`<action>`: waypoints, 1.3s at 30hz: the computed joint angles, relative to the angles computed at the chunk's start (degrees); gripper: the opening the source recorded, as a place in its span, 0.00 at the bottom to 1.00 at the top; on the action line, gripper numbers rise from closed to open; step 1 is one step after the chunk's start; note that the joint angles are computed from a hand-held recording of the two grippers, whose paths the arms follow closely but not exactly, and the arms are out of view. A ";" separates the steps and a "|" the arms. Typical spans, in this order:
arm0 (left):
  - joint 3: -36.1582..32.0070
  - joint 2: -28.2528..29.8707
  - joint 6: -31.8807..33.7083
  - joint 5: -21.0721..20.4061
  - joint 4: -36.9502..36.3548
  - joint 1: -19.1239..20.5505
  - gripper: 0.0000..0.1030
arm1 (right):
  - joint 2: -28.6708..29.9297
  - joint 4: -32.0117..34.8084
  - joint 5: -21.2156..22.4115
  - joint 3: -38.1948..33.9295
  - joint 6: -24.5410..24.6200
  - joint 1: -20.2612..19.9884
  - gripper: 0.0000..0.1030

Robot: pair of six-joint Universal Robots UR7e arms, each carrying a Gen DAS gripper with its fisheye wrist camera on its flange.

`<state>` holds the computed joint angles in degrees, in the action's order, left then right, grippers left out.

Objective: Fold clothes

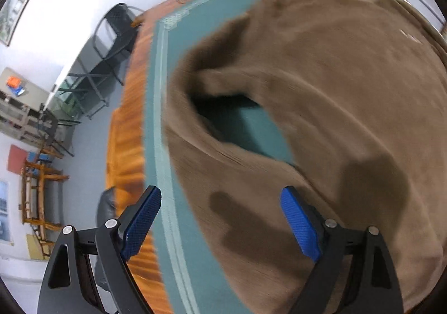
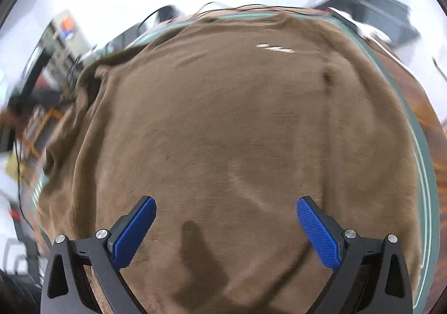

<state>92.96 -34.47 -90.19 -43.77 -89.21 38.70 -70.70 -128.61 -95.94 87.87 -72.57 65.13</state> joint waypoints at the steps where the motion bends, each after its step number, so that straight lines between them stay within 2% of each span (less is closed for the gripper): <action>1: -0.54 0.95 0.77 -0.57 -0.18 -0.10 0.88 | 0.59 -0.72 -0.18 -1.24 1.11 -0.20 0.99; 5: -2.47 4.14 1.21 -2.75 1.56 0.53 0.88 | 3.60 -3.04 -1.53 -7.41 5.63 -1.01 0.99; 9: 1.11 1.93 -0.51 -2.94 -2.74 1.13 0.90 | 7.23 -11.28 -5.21 -12.51 6.88 -0.84 0.99; 12: 1.66 0.95 -3.66 -3.08 0.22 1.64 0.93 | 11.66 -18.22 -8.99 -18.11 6.86 -0.36 0.99; 15: 1.08 0.50 -7.38 -3.82 5.85 1.87 0.93 | 16.70 -24.03 -12.51 -24.88 3.52 0.20 0.99; 18: 2.11 -0.42 -7.79 -4.06 6.15 1.87 0.94 | 20.70 -30.15 -14.68 -30.19 -0.48 1.02 0.99; 21: 1.85 -0.63 -8.18 -3.93 8.05 1.74 0.94 | 24.08 -30.79 -16.51 -36.33 -0.12 1.88 0.99; 23: 0.01 0.50 -9.48 -3.53 13.00 1.63 0.94 | 25.76 -27.51 -17.96 -40.37 2.25 2.44 0.99; 25: -0.52 0.65 -10.73 -3.46 15.26 1.68 0.94 | 25.43 -24.30 -18.26 -41.01 4.34 2.73 0.99; 27: -0.26 0.17 -12.49 -3.85 16.59 1.52 0.94 | 23.85 -23.28 -17.43 -38.88 4.41 2.87 0.99; 30: 0.77 -1.12 -16.37 -5.21 18.27 1.74 0.94 | 18.94 -22.65 -14.36 -31.55 4.03 3.06 0.99; 34: 2.87 -3.18 -18.79 -4.58 14.89 1.83 0.94 | 14.70 -23.48 -10.62 -23.10 1.53 4.07 0.99; 39: -1.26 -0.31 -16.26 0.48 15.19 0.36 0.94 | 18.73 -29.60 -12.40 -22.19 -5.80 5.76 0.99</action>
